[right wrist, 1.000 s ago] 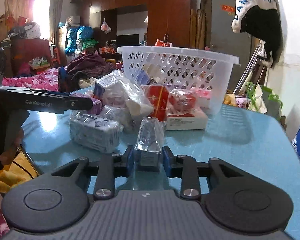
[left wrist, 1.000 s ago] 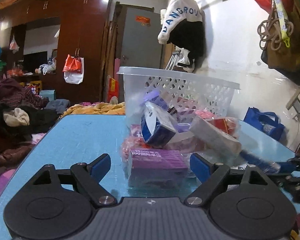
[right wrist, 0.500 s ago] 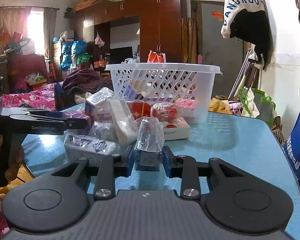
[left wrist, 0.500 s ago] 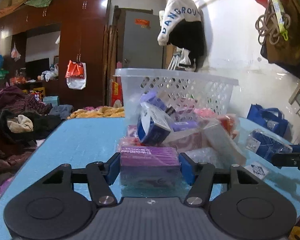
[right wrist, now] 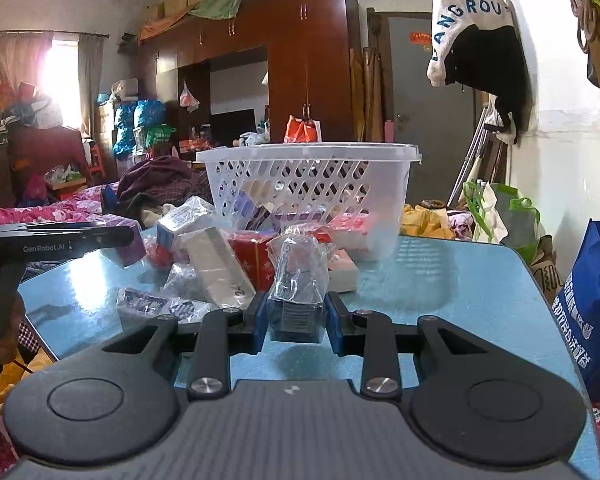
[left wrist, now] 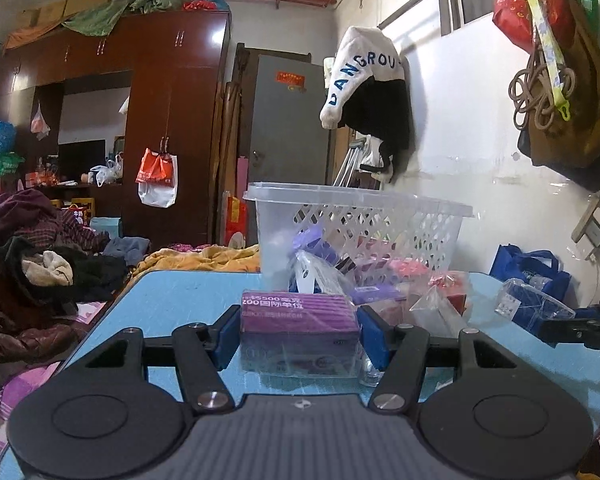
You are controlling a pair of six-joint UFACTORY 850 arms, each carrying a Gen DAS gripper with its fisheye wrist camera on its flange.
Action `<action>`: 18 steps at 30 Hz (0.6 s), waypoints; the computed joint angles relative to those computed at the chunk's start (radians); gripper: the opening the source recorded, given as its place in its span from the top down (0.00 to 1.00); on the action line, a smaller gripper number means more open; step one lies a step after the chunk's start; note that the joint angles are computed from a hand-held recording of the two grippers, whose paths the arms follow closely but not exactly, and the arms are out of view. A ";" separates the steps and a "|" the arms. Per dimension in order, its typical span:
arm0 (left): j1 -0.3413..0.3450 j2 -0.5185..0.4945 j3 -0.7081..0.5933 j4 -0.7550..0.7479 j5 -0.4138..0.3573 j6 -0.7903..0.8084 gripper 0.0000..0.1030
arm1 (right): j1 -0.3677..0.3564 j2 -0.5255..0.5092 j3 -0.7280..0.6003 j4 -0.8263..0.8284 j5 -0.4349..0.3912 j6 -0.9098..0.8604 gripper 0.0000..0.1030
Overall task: Organize objects
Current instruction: 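Grasp the purple box with the left gripper while the right grasps a clear plastic cup, then carry both items over the white basket and open both grippers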
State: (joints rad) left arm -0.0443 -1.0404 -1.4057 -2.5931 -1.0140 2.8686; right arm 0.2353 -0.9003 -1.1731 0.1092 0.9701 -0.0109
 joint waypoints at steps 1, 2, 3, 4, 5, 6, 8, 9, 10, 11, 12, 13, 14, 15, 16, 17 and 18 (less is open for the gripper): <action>0.000 0.000 0.000 0.002 -0.001 -0.004 0.37 | 0.000 0.000 0.001 -0.001 0.004 0.000 0.67; 0.000 0.001 0.000 0.007 -0.002 -0.009 0.37 | 0.001 0.001 0.002 0.000 0.008 0.000 0.67; 0.000 0.001 0.000 0.013 -0.007 -0.017 0.37 | 0.001 0.000 0.002 -0.003 0.014 0.004 0.67; 0.000 0.002 -0.001 0.021 -0.012 -0.023 0.37 | 0.000 0.001 0.004 -0.010 0.020 0.011 0.67; 0.001 0.004 -0.002 0.029 -0.016 -0.031 0.37 | -0.004 0.004 0.004 -0.027 0.024 0.023 0.67; 0.001 0.005 -0.003 0.037 -0.020 -0.039 0.37 | -0.007 0.008 0.003 -0.041 0.027 0.035 0.68; 0.001 0.009 -0.016 0.060 -0.022 -0.068 0.37 | -0.009 0.016 -0.005 -0.045 0.040 0.040 0.67; 0.001 0.010 -0.029 0.074 -0.017 -0.090 0.37 | -0.010 0.021 -0.013 -0.039 0.045 0.041 0.67; 0.000 0.012 -0.046 0.086 -0.007 -0.115 0.37 | -0.011 0.025 -0.025 -0.028 0.044 0.045 0.67; -0.003 0.015 -0.072 0.092 0.016 -0.150 0.37 | -0.014 0.029 -0.047 -0.013 0.027 0.045 0.67; -0.007 0.016 -0.097 0.099 0.042 -0.178 0.37 | -0.019 0.032 -0.077 -0.012 -0.005 0.046 0.67; -0.012 0.013 -0.141 0.120 0.076 -0.224 0.37 | -0.026 0.031 -0.107 -0.021 -0.035 0.051 0.67; -0.018 0.008 -0.179 0.135 0.103 -0.253 0.37 | -0.032 0.027 -0.148 -0.024 -0.071 0.046 0.68; -0.027 -0.001 -0.231 0.148 0.150 -0.285 0.37 | -0.033 0.021 -0.183 -0.013 -0.101 0.033 0.68; -0.035 -0.009 -0.271 0.158 0.189 -0.309 0.37 | -0.034 0.014 -0.223 0.005 -0.133 0.009 0.68; -0.041 -0.023 -0.317 0.180 0.224 -0.348 0.37 | -0.035 0.005 -0.253 0.012 -0.150 -0.007 0.68; -0.045 -0.040 -0.366 0.215 0.255 -0.398 0.37 | -0.037 -0.002 -0.282 0.013 -0.169 -0.013 0.68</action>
